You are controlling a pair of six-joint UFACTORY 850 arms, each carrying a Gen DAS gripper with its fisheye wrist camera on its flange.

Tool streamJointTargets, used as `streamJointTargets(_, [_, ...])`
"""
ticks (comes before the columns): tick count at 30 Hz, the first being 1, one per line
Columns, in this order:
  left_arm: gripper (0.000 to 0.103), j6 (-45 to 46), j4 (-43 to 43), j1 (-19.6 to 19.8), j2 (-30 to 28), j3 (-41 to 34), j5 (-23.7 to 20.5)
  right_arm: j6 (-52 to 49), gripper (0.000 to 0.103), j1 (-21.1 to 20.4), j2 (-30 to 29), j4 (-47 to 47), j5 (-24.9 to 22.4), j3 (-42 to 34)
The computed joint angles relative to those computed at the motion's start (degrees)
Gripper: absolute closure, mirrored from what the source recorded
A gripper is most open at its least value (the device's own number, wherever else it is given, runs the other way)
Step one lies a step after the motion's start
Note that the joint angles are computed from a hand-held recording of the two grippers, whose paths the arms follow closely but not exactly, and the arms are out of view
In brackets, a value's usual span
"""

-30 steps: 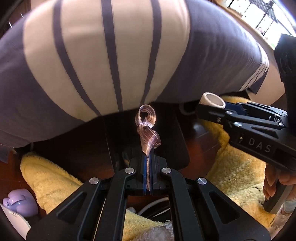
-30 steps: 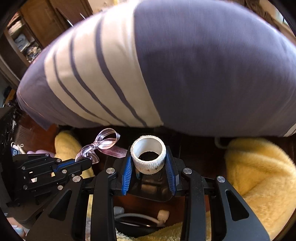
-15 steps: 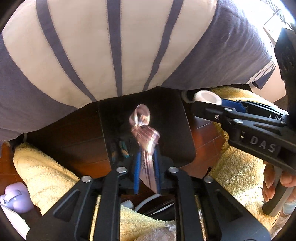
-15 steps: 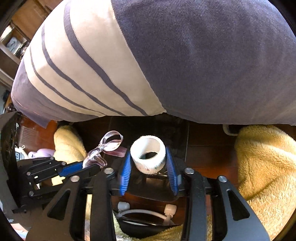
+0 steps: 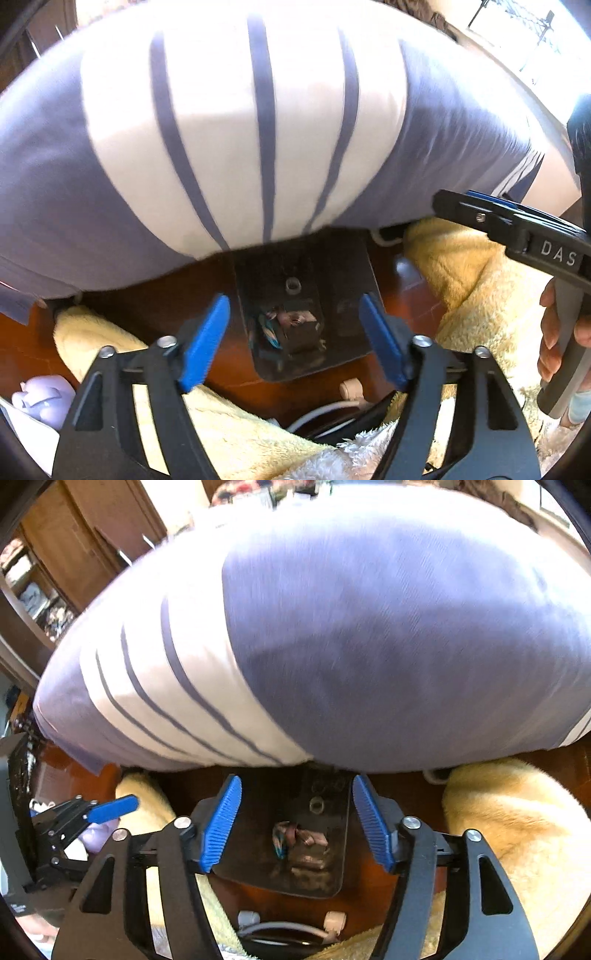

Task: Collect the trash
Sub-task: 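Lower the ribbon and tape roll into the bin and open both tools, then move both tools back over the bed toward the clear case and tissue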

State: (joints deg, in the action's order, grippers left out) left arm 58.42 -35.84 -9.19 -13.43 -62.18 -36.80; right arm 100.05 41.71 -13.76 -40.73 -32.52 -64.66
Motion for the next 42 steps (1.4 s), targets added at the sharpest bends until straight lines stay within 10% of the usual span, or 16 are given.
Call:
streamJointTargets(5, [0.012,5.3,-6.5,2.4,3.2,0.1,2.1,7.8,0.010,1.8,3.4,-8.8,-6.9,0.4])
streamJointTargets(13, [0.011,6.9,-9.9,3.7,2.6,-4.9,5.6,9.1,0.005,1.2,5.9,-15.8,-16.5,-1.2])
streamJointTargets(28, [0.011,-3.2,-5.5,-0.2,-9.7,-23.8,8.9,-2.9,0.005,-8.0,-2.0,-16.3,-9.3,-13.0])
streamJointTargets(42, [0.019,-17.5,7.3,-3.2,-25.1,-45.0,3.9,-21.6,0.048,-16.0,-14.8,-6.7,-4.4,-28.6])
